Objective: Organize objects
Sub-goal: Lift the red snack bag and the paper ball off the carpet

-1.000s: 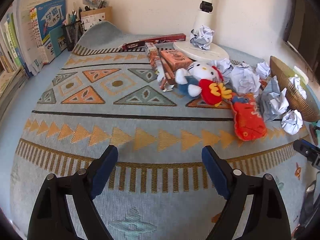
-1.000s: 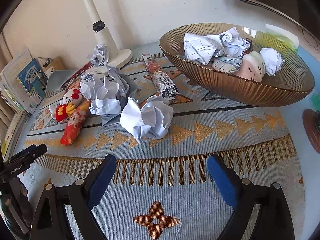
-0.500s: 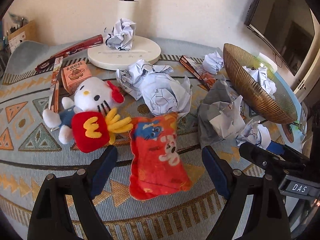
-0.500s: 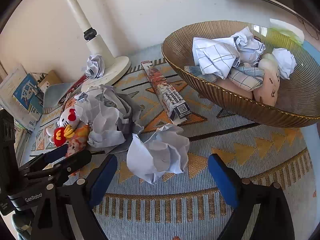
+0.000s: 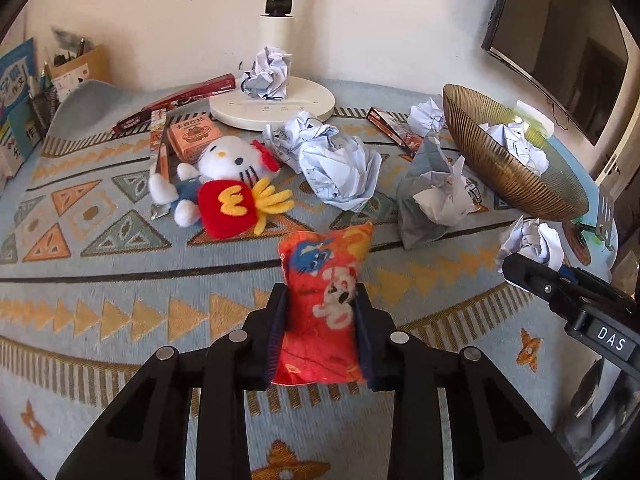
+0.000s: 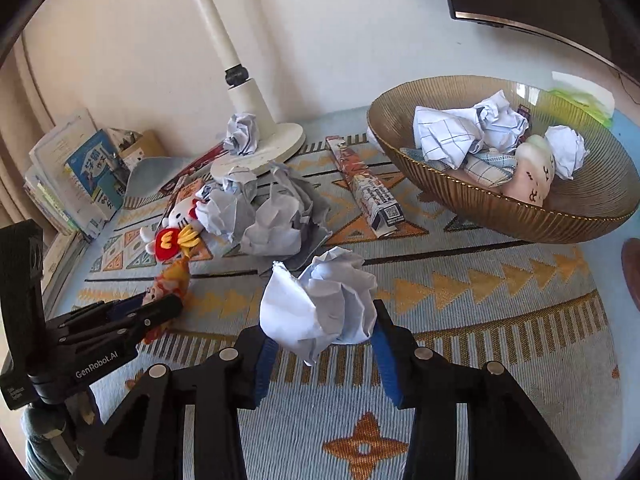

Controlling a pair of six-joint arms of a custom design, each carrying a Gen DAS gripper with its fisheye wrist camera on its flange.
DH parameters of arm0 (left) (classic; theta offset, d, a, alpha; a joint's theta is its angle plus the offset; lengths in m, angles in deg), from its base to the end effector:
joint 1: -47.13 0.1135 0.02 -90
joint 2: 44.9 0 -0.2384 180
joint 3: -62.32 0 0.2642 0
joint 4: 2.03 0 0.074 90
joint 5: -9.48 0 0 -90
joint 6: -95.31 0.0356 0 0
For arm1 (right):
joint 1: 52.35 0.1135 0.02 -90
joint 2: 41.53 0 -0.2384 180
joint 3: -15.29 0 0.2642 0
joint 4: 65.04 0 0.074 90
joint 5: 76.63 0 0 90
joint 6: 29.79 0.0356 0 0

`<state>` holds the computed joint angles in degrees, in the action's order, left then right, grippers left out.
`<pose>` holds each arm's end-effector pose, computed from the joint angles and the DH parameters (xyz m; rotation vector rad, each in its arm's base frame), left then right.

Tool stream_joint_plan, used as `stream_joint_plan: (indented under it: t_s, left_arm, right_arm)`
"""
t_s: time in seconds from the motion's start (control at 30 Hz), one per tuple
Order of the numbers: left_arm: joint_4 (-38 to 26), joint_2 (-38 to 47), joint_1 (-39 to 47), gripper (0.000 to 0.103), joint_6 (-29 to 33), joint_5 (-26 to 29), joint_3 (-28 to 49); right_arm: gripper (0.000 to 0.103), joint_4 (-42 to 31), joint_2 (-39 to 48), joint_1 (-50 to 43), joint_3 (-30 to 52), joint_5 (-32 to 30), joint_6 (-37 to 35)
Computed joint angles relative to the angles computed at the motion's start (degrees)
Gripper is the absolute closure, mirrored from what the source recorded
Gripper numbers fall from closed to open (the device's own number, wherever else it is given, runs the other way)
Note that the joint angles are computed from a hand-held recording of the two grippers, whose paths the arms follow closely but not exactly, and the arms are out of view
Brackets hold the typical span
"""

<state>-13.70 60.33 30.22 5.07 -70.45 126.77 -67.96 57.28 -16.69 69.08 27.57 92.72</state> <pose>0.3322 -0.1075 0.0845 0.4361 2.4605 -0.3442 0.2618 0.1771 0.0816 0.0487 2.3905 0.2682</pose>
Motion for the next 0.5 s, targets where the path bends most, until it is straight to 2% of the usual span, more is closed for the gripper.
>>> stream_joint_plan:
  t_s: [0.13, 0.27, 0.43, 0.5]
  left_arm:
    - [3.13, -4.75, 4.06, 0.075, 1.16, 2.31, -7.35]
    - [8.0, -5.81, 5.9, 0.075, 0.12, 3.77, -10.72]
    - [12.53, -6.95, 1.57, 0.075, 1.69, -3.78, -13.65]
    - [12.58, -6.73, 0.85, 0.074, 2.57, -4.77, -13.52]
  right_arm:
    - [0.06, 1.76, 1.51, 2.01, -0.47, -0.65, -1.07]
    - [0.06, -2.37, 5.34, 2.13, 3.75, 0.32, -1.06]
    - [0.06, -1.71, 5.52, 1.48, 3.4, -0.49, -0.3]
    - [0.059, -1.62, 5.26, 1.43, 3.04, -0.44, 0.06]
